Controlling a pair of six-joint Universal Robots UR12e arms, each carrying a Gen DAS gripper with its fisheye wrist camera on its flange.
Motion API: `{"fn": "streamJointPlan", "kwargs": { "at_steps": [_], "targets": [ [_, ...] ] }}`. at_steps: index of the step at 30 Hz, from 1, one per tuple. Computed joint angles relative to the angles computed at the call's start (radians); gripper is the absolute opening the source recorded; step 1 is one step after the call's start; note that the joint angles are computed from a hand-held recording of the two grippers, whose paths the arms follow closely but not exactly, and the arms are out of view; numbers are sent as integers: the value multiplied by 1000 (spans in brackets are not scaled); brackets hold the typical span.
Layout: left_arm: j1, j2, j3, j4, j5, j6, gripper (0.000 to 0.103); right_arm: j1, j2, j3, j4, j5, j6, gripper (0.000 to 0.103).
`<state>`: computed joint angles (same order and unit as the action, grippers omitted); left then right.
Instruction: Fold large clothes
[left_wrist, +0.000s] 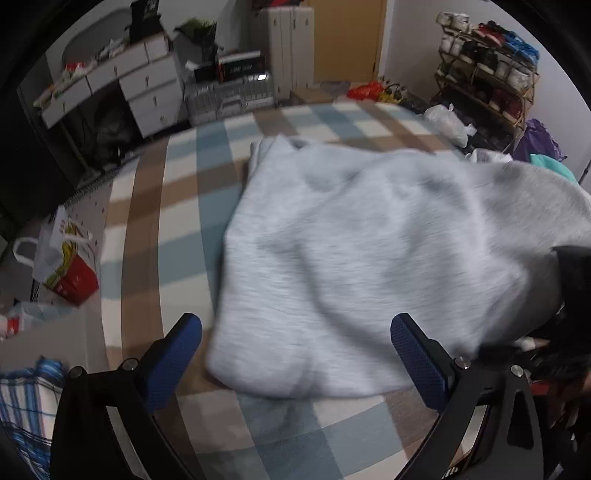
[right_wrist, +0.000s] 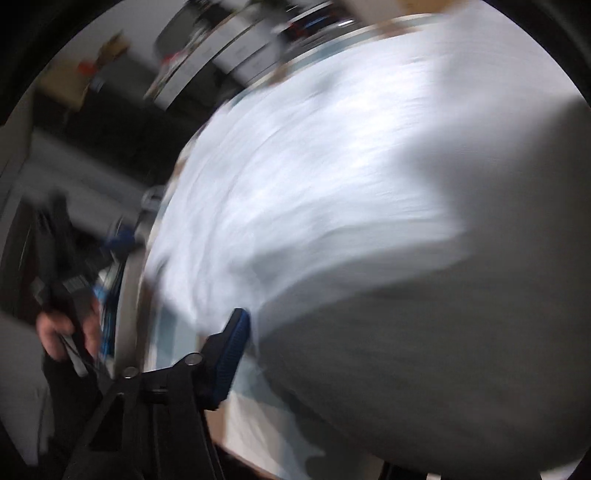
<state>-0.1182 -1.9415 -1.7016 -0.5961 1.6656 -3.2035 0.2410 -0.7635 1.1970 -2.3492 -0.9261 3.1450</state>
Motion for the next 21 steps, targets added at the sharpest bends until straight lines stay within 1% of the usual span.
{"fn": "streamJointPlan", "kwargs": {
  "at_steps": [1,2,3,4,5,6,7,8,9,10,11,12,13,14,15,16,17,18,19,21],
  "targets": [
    [-8,-9,12,10,-1,15,100,9,5,-13,23,10,-12,42],
    [-16,-25,29,7,-5,32,100,11,6,-17,36,30,-10,39],
    [-21,-41,47,2,-20,48,100,7,-4,3,7,55,19,39],
    [-23,-53,55,4,-40,61,100,-2,-19,31,-33,73,44,41],
    [-21,-71,70,-4,-75,74,100,-12,-40,69,-76,92,65,41],
    [-17,-84,83,-22,-105,86,100,-28,-70,117,-123,104,82,43],
    [-15,-109,110,-54,-133,97,100,-38,-99,157,-160,90,101,55],
    [-16,-133,134,-81,-140,108,100,-52,-133,209,-217,66,125,62],
    [-21,-154,152,-95,-123,127,100,-61,-157,248,-269,46,145,70],
    [-27,-171,164,-102,-100,148,100,-66,-182,285,-332,3,179,71],
    [-28,-178,170,-113,-94,154,102,-76,-215,330,-381,-57,200,72],
    [-18,-187,173,-126,-124,142,102,-85,-239,365,-428,-108,222,73],
    [1,-189,161,-111,-178,91,102,-93,-251,384,-469,-142,243,73],
    [11,-185,147,-90,-191,70,102,-101,-266,404,-501,-201,265,74],
    [11,-181,136,-73,-179,76,102,-107,-274,409,-509,-251,277,80],
    [6,-175,119,-47,-158,103,102,-105,-271,401,-514,-317,295,86],
    [3,-169,107,-31,-147,100,103,-98,-262,383,-501,-376,302,86],
    [5,-164,98,-27,-146,85,103,-93,-246,355,-478,-401,296,86],
    [7,-161,95,-30,-152,82,102,-95,-220,317,-452,-384,273,86],
    [14,-154,89,-44,-163,72,102,-94,-161,224,-365,-347,238,86]
  ]
}}
